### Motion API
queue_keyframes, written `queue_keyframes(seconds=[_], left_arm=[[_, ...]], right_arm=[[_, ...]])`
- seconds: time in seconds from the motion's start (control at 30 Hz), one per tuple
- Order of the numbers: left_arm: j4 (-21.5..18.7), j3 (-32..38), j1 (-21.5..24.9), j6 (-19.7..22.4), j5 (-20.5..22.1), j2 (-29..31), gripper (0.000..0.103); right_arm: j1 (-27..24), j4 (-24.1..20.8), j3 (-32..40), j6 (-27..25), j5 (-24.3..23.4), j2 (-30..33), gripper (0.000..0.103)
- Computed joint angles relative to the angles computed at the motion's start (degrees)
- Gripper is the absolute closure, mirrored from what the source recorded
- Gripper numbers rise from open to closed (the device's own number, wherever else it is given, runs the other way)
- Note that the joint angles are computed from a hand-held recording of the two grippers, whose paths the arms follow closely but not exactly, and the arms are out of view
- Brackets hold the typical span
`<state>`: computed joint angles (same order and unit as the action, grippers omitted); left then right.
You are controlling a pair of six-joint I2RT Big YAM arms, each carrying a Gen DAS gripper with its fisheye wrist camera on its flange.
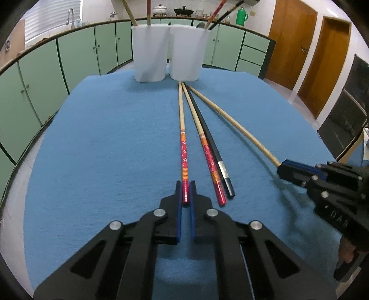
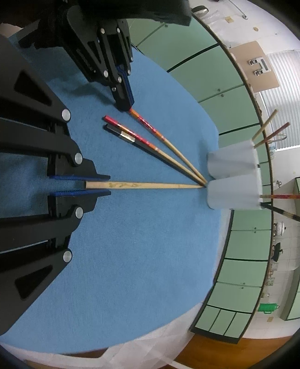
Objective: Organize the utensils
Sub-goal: 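Grasp a red chopstick with the left gripper while the right holds the wooden chopstick, then carry both chopsticks over the white holder and lower them in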
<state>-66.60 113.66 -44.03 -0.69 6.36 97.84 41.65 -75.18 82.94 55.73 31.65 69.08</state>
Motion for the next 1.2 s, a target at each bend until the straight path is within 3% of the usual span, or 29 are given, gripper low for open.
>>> queue_keyframes(seconds=[0.2, 0.37, 0.6, 0.93, 1.2], left_arm=[[0.1, 3.0, 1.4, 1.1, 1.3, -1.9, 0.098], [-0.6, 10.9, 2.3, 2.7, 2.2, -1.1, 0.098], [-9.0, 31.3, 2.7, 6.9, 3.4, 6.1, 0.098], [-10.6, 26.9, 3.2, 7.5, 5.3, 4.5, 0.098], [-12.4, 35.8, 3.5, 9.4, 5.2, 8.3, 0.099]], right_arm=[[0.6, -4.0, 5.2, -3.2, 4.3, -0.7, 0.096], [-0.2, -5.5, 11.8, -7.8, 6.8, -0.6, 0.096], [-2.0, -5.5, 22.5, -17.3, 8.8, 1.5, 0.096], [-1.6, -4.3, 22.3, -16.2, 9.3, 1.3, 0.096], [-3.6, -2.2, 25.3, -20.1, 7.0, 2.1, 0.096]])
